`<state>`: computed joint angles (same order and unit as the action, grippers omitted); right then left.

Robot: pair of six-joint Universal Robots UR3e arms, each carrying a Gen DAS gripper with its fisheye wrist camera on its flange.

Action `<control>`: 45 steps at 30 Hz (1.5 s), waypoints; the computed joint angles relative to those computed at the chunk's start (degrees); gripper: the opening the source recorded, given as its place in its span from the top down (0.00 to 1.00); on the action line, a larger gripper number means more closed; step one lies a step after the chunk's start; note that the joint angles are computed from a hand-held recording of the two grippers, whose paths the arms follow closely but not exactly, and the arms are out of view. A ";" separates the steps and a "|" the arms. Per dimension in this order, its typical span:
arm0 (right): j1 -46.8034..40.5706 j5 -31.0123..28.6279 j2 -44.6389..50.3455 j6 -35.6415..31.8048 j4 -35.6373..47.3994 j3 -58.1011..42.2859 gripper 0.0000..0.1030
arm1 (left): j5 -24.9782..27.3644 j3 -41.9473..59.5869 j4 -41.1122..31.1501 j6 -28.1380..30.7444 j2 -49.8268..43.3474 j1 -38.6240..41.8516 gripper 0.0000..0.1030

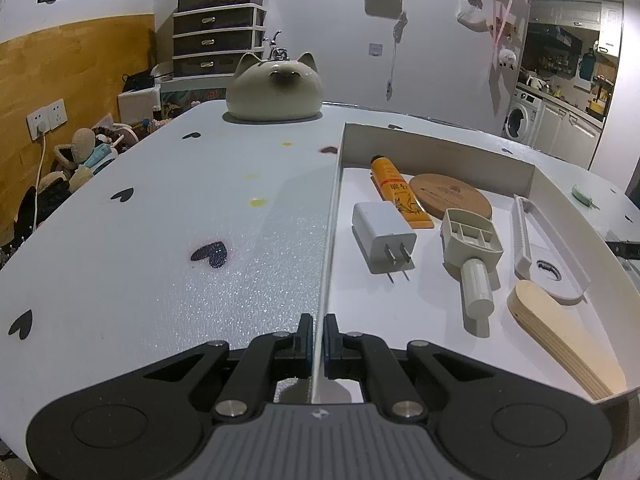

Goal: Organize rigid objects
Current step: 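Close the right tool on the clear plastic box and lift it, then carry the clear plastic box with the right tool into the tray and release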

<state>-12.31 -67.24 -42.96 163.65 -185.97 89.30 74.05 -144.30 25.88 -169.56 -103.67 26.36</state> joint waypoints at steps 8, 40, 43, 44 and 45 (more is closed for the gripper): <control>0.93 2.19 -9.97 2.99 -4.59 11.81 0.27 | -0.16 -0.20 0.49 0.02 -0.19 0.12 0.96; 25.28 8.93 -16.61 -7.28 26.46 3.21 0.27 | -4.60 0.10 -2.69 2.68 0.80 3.01 0.97; 25.75 7.68 -16.94 -7.28 29.72 2.42 0.26 | -4.90 -0.03 -2.56 2.71 0.75 3.21 0.97; 25.64 7.59 -17.18 -6.74 30.49 2.41 0.26 | -5.04 -0.09 -2.58 2.73 0.77 3.30 0.97; 25.62 7.33 -17.22 -6.29 31.39 2.02 0.26 | -5.15 -0.16 -2.61 2.76 0.84 3.37 0.97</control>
<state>13.31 -59.91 -60.18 157.36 -154.58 91.31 68.91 -144.46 23.27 -166.80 -102.84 29.74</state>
